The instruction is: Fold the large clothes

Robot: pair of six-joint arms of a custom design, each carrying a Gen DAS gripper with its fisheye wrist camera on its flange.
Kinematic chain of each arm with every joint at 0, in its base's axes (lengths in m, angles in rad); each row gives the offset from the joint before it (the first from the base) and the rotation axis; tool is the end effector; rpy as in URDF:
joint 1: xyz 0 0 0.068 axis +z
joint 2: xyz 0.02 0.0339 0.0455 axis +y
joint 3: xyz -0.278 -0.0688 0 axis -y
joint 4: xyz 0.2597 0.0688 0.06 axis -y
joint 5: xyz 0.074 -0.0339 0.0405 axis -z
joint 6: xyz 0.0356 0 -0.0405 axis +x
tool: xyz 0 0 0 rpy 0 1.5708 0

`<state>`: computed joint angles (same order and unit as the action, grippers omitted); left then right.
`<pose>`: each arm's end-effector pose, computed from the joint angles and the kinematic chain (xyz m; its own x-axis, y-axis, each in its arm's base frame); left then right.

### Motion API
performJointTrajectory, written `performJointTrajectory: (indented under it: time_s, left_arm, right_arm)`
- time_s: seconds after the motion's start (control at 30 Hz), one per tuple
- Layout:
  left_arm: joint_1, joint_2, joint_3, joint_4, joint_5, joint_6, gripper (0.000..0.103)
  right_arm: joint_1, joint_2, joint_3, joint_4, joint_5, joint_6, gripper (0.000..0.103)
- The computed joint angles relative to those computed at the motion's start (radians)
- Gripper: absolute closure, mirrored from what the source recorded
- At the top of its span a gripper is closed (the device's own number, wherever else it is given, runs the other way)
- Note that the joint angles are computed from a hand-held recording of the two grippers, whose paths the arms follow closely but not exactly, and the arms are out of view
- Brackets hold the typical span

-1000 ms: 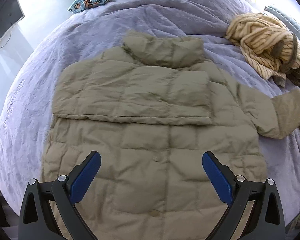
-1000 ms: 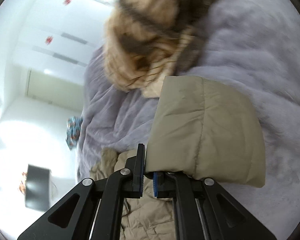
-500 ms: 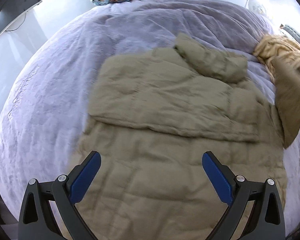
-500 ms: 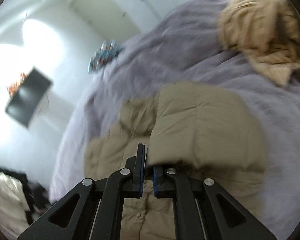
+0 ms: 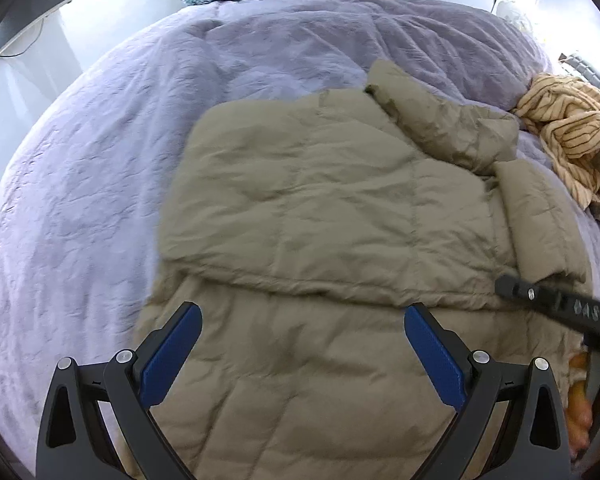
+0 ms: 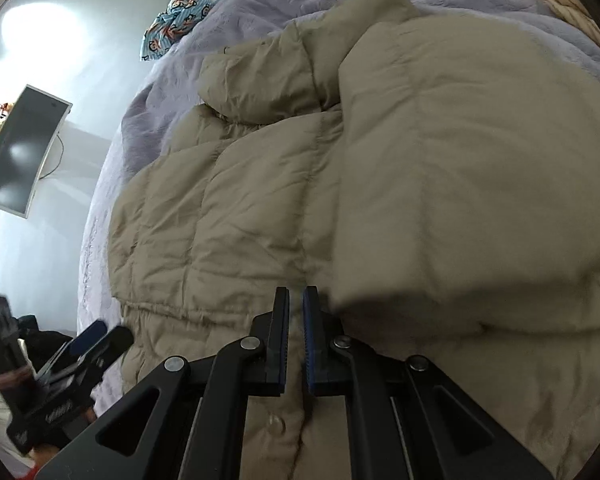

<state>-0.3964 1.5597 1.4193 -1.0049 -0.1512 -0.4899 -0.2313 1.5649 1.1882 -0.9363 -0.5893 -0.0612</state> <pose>0.3042 -0.1215 0.3151 -0.8940 -0.1301 -0.4288 -0.1092 0.9913 -0.0732 0.3047 -0.0514 0.2516 -0.9427 0.1698 -0.2873 -0.0050 0.8537 0.5208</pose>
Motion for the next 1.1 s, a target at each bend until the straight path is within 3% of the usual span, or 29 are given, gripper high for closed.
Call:
performJointTrajectory:
  time_s: [0.1,0.17,0.23,0.27,0.47,0.6,0.73,0.83,0.97,1.1]
  left_arm:
    - [-0.022,0.033,0.041,0.020,0.022,-0.007,0.001]
    - [-0.041,0.056,0.068,0.029,0.027,-0.002,0.001]
    - [-0.055,0.080,0.092,0.041,0.038,0.009,0.001]
    - [-0.060,0.092,0.101,0.048,0.046,0.010,0.001]
    - [-0.053,0.132,0.134,0.094,0.132,-0.019,0.001]
    - [-0.016,0.117,0.140,0.119,0.162,-0.032,0.001]
    - [0.054,0.070,0.117,0.117,0.178,-0.011,0.001]
    - [0.098,0.049,0.096,0.102,0.168,0.006,0.001]
    - [0.161,0.027,0.071,0.090,0.210,-0.005,0.001]
    - [0.164,0.046,0.076,0.106,0.270,0.004,0.001]
  right_arm:
    - [-0.087,-0.046,0.008,-0.079,-0.029,-0.056,0.094]
    - [-0.177,-0.058,0.017,-0.137,-0.057,-0.078,0.080]
    - [-0.275,-0.059,0.032,-0.159,-0.097,-0.063,0.046]
    - [-0.332,-0.056,0.039,-0.157,-0.129,-0.049,0.042]
    - [-0.480,0.084,0.116,-0.151,-0.350,0.090,0.042]
    - [-0.453,0.127,0.135,-0.068,-0.374,0.193,0.042]
    - [-0.290,0.079,0.160,0.039,-0.346,0.239,0.042]
    - [-0.131,0.084,0.208,0.049,-0.317,0.213,0.042]
    - [0.060,0.088,0.238,-0.084,-0.216,0.065,0.042]
    - [0.051,0.008,0.136,-0.185,-0.150,-0.081,0.042]
